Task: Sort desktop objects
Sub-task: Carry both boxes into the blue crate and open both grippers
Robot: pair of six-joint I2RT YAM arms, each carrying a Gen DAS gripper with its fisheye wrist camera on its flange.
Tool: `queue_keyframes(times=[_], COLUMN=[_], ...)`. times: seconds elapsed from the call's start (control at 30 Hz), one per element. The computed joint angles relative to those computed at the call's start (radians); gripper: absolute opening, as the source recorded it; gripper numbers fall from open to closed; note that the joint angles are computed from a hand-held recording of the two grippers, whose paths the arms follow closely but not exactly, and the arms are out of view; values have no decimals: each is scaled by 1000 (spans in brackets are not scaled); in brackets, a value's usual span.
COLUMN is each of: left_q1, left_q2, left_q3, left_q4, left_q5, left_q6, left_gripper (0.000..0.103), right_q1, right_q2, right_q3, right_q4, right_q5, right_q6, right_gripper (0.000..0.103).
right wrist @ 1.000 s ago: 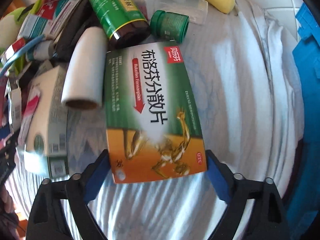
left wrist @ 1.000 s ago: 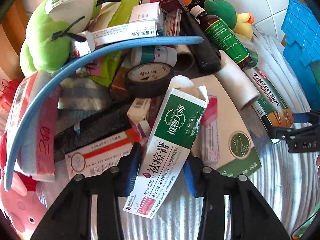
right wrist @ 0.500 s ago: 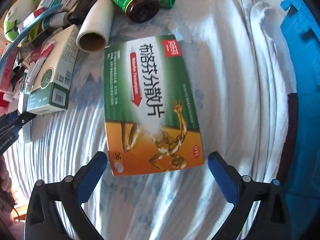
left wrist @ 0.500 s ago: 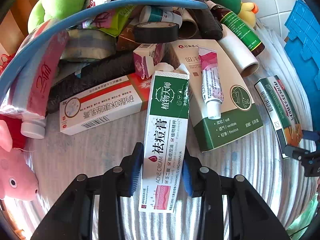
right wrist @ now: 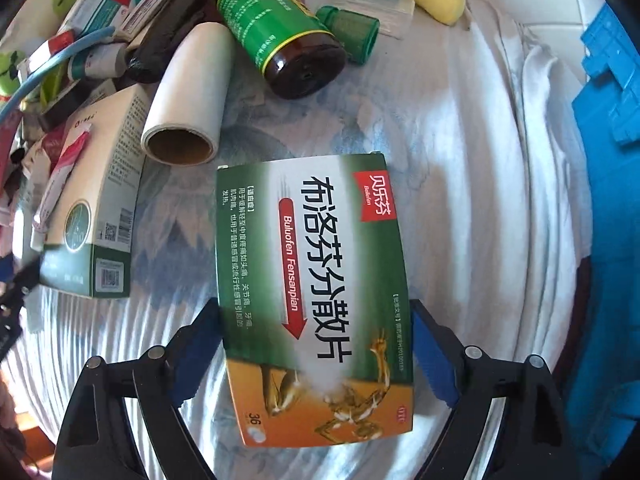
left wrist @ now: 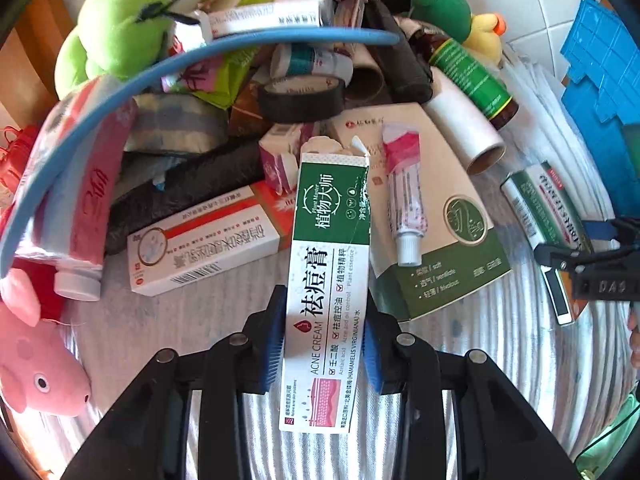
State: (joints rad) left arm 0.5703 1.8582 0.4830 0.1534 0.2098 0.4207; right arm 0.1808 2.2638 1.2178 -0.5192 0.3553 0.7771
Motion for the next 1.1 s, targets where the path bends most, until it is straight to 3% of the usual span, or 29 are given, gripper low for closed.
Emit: queue_keyframes(times=[0.23,0.37,0.47,0.7,0.87,1.1], left_q1=[24,185,145,-6,-184,-597], left_q2=[-258,-519,-675,-1005,-1180,-1239], left_q3=[-20,-70,-88,-66,-36,34], left_q4=[-123,-301,-377,-560,-644,-648], left_q5=[61,185,213,243,187,-66], left_q6=[3,147,108,-20,-146,-372], left_gripper=[33,33,33,33,33,33], right_q1=[141,243,225,269,335,409], right_q2=[-167,-297,-296,-359,-491,-643], right_q3=[-105,-137,17,127,103,126], right_q4=[-16,-89,-169,-245,-369,-602], right_q5=[99,196,273,451,568,715], right_q6=[88,148,74,39,108,236], right_gripper=[89,89,89,89,89,89])
